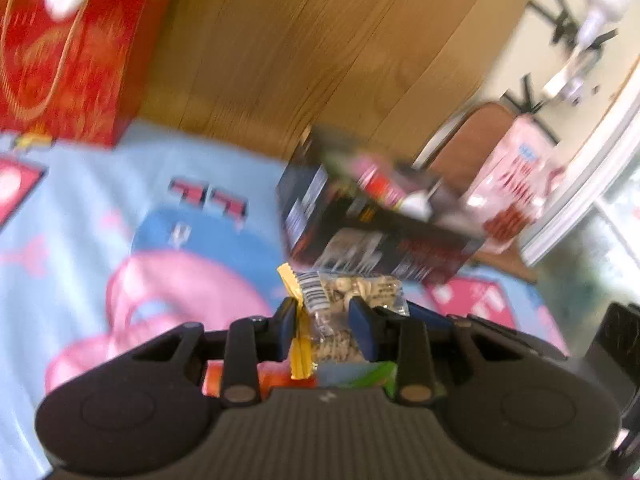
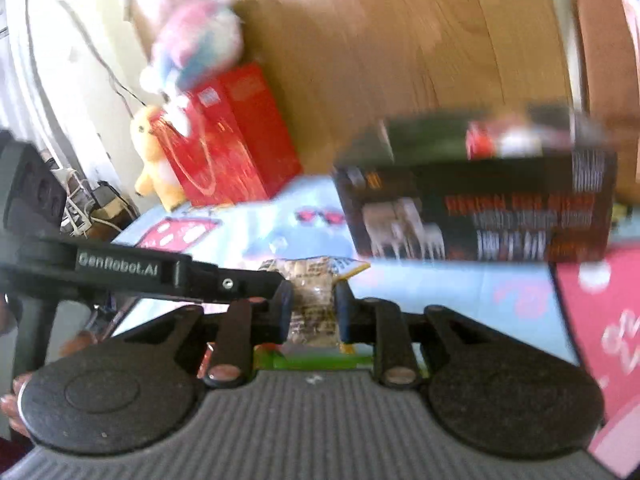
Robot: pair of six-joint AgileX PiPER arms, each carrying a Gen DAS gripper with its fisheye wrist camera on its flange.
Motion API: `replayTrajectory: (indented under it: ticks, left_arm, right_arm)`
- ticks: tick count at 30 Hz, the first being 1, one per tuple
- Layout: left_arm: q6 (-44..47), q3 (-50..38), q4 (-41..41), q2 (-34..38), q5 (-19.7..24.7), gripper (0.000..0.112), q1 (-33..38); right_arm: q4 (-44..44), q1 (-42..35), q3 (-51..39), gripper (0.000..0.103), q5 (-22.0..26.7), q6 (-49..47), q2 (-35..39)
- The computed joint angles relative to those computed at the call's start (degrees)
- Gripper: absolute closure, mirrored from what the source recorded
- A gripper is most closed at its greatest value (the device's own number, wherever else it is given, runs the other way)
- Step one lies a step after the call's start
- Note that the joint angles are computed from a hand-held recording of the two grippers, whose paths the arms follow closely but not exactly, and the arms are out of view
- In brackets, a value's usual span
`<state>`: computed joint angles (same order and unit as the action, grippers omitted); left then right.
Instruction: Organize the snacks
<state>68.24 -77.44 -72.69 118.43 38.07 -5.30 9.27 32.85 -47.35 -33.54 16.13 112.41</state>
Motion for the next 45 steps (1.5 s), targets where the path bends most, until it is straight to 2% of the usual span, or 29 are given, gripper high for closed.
replayTrajectory:
  ticks: [2,6,10,13,15,17,20,22,25,27,30,32,36,41,43,45]
  left_arm:
    - [0.26,-2.33,-0.82,-0.52,0.43,0.083,-0.96]
    - [-2.4,-11.12,1.18,2.42,-1.32,0.082,-5.03]
    - [-13.28,-25.08,9.72,9.94,-1.61,0.081,-8.55]
    - [-26.15,-36.15,21.69,16.63,-1.93,0.079,-11.24]
    - [-30.73,-38.89,26.46,18.59,-2.68,0.074,-12.16]
    - [-27.43,-36.56,23.13,17.55,-2.57,0.07,-11.35]
    - [-16.36,-26.88,14.21,12.28,-5.4,0.068,-9.79]
    - [-10.58,-20.67,9.82,8.93,-4.7,0.068,-8.21]
    - [-3.48,-12.14,5.06,4.96,-2.46,0.068,-6.55]
    - [-2.04,-8.11,5.1,3.93,-0.61,0.068,-6.35]
    - [-0.3,-3.17,6.63,2.89,-3.07,0.07,-7.88]
    - [-3.46,-1.27,10.38,3.22,-4.67,0.072,-9.0]
    - [5.87,7.55,2.44,-0.62,-6.27,0.07,-8.08]
    - [7.93,13.16,0.02,-3.8,-4.16,0.071,-5.12]
    - [8.84,15.07,-1.22,-5.48,-5.15,0.071,-4.53]
    - [10.65,17.23,-3.04,-7.44,-3.68,0.071,-2.88]
  right_arm:
    - [5.64,1.0,0.49,0.078,-2.34,-6.97,-1.76]
    - [8.59,-2.16,-1.18,0.078,-3.42,-11.31,-3.72]
    - [12.27,-5.37,-5.67,0.078,-2.1,-14.88,-1.75]
    - [13.21,-8.07,-10.46,0.075,1.65,-17.82,1.18]
    - [17.34,-8.91,-13.5,0.074,3.65,-23.21,3.23]
    - [21.38,-8.59,-13.39,0.07,3.31,-27.42,3.43]
    - [17.85,-8.25,-7.36,0.065,-2.91,-21.4,1.24]
    - [13.17,-8.94,-3.4,0.065,-3.67,-15.13,-1.08]
    - [-2.42,-11.5,4.96,0.065,-3.89,0.33,-4.92]
    - [-5.15,-11.49,8.59,0.065,-2.76,2.24,-5.8]
    - [0.41,-8.53,11.37,0.065,1.07,-3.06,-5.53]
    - [6.27,-5.34,13.37,0.066,0.65,-7.75,-5.39]
    - [18.44,2.15,18.81,0.066,-4.78,-16.49,-6.95]
    - [34.65,10.59,22.95,0.065,-8.33,-26.23,-9.66]
    - [38.41,12.7,24.42,0.065,-10.33,-26.71,-9.82]
    - [43.16,15.12,25.21,0.065,-12.23,-27.68,-10.53]
